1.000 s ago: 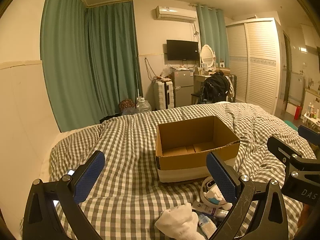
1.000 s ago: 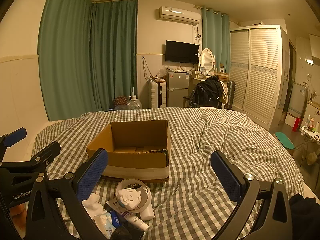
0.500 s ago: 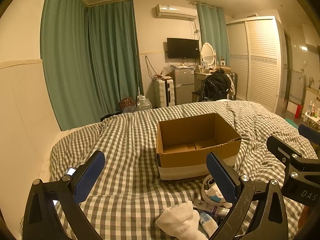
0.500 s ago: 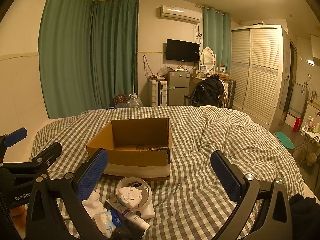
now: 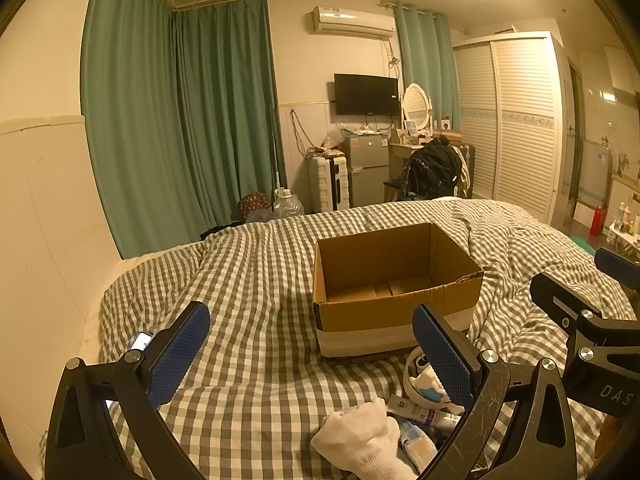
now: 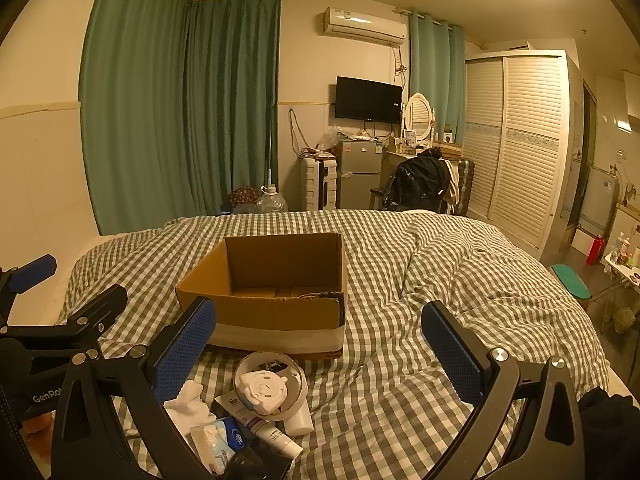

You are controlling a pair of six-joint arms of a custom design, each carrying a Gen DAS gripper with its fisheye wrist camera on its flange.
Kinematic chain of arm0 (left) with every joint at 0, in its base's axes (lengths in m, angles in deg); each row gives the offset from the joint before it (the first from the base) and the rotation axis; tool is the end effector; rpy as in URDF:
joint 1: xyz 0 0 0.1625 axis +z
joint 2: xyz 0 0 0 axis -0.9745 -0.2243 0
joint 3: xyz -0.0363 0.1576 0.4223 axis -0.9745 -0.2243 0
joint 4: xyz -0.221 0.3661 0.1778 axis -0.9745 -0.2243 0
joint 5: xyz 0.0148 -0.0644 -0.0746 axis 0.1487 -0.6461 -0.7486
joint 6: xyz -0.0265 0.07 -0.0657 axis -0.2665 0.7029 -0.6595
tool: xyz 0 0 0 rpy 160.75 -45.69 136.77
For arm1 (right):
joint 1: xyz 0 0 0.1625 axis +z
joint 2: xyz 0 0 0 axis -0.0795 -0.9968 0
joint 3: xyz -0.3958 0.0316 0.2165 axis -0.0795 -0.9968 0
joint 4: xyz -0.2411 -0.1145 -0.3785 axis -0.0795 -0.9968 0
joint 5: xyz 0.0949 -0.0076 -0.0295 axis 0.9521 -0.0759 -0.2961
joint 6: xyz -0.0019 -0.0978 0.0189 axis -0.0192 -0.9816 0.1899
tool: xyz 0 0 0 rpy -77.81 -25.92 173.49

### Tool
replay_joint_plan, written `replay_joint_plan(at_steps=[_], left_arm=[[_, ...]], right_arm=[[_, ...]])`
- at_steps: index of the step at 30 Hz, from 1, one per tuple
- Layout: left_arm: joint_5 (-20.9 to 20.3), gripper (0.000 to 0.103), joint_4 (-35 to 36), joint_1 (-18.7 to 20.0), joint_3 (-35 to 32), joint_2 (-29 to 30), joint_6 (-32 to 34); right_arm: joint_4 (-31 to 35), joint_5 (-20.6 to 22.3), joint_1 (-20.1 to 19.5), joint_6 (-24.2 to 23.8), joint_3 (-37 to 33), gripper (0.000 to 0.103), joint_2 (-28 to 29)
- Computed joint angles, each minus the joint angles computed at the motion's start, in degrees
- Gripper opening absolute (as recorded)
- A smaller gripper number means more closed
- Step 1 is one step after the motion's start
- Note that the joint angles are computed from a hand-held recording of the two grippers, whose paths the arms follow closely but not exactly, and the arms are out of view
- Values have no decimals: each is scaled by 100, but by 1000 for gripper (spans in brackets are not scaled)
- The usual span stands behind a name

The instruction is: Organize objects

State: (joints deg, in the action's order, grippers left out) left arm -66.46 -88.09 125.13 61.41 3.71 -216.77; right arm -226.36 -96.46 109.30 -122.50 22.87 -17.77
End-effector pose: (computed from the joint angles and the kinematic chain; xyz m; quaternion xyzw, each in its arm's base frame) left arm -0.1761 -0.5379 0.1755 0.1075 0.7326 -0.5177 0.4286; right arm 0.2625 -0.5944 0.1277 0.3383 -0.7964 0.4382 0.2434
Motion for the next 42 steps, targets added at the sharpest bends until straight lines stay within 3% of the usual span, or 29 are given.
replay_joint_plan(at_steps=[26,34,39,42], left_arm=[[-8,103,353,-78,-34,-24,-366],[-28,103,240,-296,218,-384,-298],[-228,103,-51,-316,361,-437,143],[-285,103,738,-216,167,-196,-589]], right_arm=[[64,-24,23,16,-10,103,28],[-92,-49,210,-76,172,103,-87],[-208,-84,286,-143,290,103,-162],[-224,-211,293,-184,316,103,-175]])
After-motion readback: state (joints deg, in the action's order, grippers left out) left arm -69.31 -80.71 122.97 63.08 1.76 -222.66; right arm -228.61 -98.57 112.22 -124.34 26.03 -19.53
